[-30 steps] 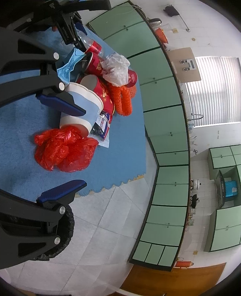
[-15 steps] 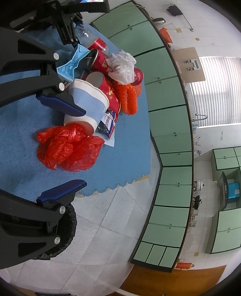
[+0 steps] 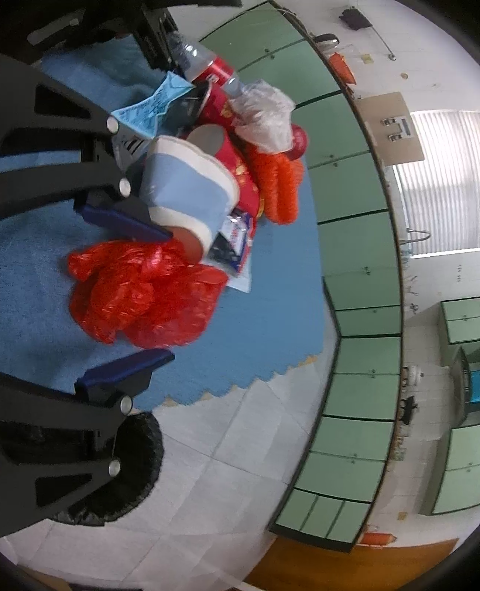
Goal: Collect trash
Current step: 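Carry the bottle and red bag over the black bin and release both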
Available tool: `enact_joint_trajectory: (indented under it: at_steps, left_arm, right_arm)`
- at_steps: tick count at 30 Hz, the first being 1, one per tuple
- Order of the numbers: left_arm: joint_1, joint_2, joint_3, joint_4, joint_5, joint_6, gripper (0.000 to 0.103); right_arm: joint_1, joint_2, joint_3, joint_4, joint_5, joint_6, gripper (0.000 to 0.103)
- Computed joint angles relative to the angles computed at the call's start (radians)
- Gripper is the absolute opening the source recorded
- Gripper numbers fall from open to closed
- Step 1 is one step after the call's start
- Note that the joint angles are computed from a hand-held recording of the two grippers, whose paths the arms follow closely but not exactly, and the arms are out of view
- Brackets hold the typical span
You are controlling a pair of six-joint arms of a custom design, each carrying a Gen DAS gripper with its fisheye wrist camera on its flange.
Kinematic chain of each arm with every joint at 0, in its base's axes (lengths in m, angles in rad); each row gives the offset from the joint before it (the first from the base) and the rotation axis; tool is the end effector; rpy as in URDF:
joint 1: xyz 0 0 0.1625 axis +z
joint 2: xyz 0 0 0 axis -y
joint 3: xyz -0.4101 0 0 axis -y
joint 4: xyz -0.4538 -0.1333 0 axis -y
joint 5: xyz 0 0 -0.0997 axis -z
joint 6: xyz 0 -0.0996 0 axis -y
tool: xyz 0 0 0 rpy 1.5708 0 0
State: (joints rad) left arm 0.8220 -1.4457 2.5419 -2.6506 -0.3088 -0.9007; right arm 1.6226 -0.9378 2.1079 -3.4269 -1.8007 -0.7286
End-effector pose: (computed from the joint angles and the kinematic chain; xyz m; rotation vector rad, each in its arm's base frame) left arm -0.0764 -0.4174 0.1338 -0.1424 2.0326 -1.0820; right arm 0.1394 -0.5517 0.0634 0.8889 -2.4428 0.7754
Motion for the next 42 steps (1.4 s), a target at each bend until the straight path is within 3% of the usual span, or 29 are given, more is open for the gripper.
enact_joint_trajectory:
  at_steps: [3, 6, 7, 10, 14, 21, 24, 25, 29, 33, 35, 36, 37, 42]
  left_arm:
    - [-0.034, -0.023, 0.013, 0.095, 0.027, -0.089, 0.060]
    - [-0.060, -0.036, 0.011, 0.167, 0.036, -0.152, 0.060]
    - [-0.075, -0.046, 0.011, 0.210, 0.043, -0.187, 0.060]
    - [-0.117, -0.066, 0.004, 0.323, 0.061, -0.275, 0.060]
    - [-0.163, -0.082, -0.007, 0.391, 0.076, -0.320, 0.060]
    - [-0.226, -0.036, -0.025, 0.329, 0.088, -0.270, 0.060]
    - [-0.229, -0.021, -0.029, 0.296, 0.081, -0.244, 0.060]
    - [-0.229, -0.013, -0.031, 0.294, 0.078, -0.249, 0.060]
    - [-0.222, 0.009, -0.026, 0.253, 0.067, -0.240, 0.060]
    - [-0.211, 0.037, -0.026, 0.189, 0.065, -0.203, 0.060]
    - [-0.206, 0.043, -0.025, 0.171, 0.063, -0.190, 0.060]
    - [-0.207, 0.040, -0.021, 0.169, 0.062, -0.190, 0.060]
    - [-0.204, 0.041, -0.020, 0.162, 0.062, -0.184, 0.060]
    - [-0.204, 0.039, -0.024, 0.183, 0.064, -0.192, 0.060]
  right_arm:
    - [-0.009, -0.009, 0.007, 0.024, 0.011, -0.006, 0.039]
    - [-0.011, -0.019, 0.017, 0.033, 0.024, -0.029, 0.021]
    - [-0.010, -0.023, 0.022, 0.024, 0.024, -0.033, 0.010]
    - [-0.016, -0.047, 0.036, 0.028, 0.054, -0.027, 0.000]
    - [-0.019, -0.077, 0.051, 0.014, 0.080, -0.034, 0.000]
    - [-0.031, -0.120, 0.068, 0.057, 0.120, -0.030, 0.002]
    - [-0.028, -0.103, 0.062, 0.060, 0.092, -0.015, 0.036]
    - [-0.028, -0.091, 0.059, 0.046, 0.080, -0.016, 0.041]
    - [-0.029, -0.045, 0.039, 0.012, 0.039, -0.021, 0.047]
    - [-0.038, -0.022, 0.009, 0.051, 0.038, 0.012, 0.051]
    - [-0.041, -0.017, 0.001, 0.074, 0.039, 0.011, 0.051]
    - [-0.043, -0.019, -0.002, 0.099, 0.043, 0.012, 0.047]
    - [-0.051, -0.029, -0.002, 0.142, 0.071, 0.019, 0.033]
    - [-0.051, -0.056, 0.016, 0.141, 0.098, -0.001, 0.020]
